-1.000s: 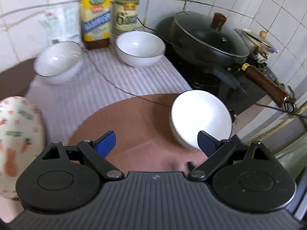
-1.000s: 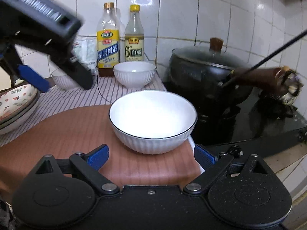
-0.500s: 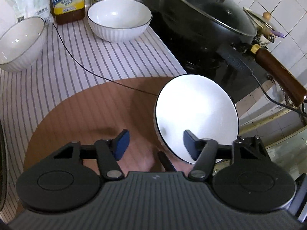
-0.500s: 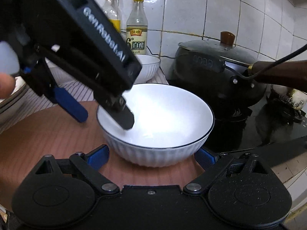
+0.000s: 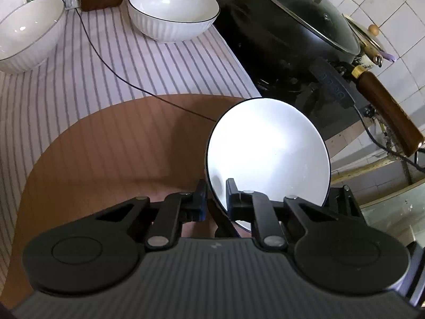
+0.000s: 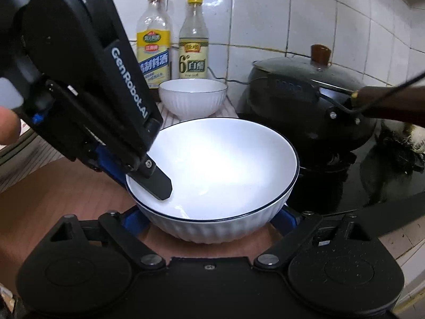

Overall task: Organize plates and bowls
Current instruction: 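Lift the white bowl with both grippers and carry it toward the bottles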

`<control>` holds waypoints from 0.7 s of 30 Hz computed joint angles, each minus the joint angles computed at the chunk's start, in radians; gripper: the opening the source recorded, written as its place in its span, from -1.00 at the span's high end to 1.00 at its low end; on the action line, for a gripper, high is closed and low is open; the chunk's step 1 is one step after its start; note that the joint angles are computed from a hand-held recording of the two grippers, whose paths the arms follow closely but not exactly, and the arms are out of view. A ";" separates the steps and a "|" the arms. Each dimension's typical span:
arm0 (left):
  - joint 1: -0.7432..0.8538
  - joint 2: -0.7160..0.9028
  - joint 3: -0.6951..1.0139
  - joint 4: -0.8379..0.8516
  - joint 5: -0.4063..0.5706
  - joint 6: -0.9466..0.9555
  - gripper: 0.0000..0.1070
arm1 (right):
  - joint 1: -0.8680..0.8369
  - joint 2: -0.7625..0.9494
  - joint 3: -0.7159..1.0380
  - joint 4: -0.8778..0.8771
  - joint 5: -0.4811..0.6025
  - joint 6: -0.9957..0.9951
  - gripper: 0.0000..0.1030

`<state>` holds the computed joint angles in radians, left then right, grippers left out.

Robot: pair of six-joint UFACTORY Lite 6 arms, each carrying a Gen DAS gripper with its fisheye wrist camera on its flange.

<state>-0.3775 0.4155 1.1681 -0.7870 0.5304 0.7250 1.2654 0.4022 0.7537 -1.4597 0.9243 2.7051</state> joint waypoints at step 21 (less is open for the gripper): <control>0.292 -0.224 -0.147 0.093 0.036 0.025 0.75 | -0.042 0.071 0.295 -0.110 -0.123 -0.257 -0.85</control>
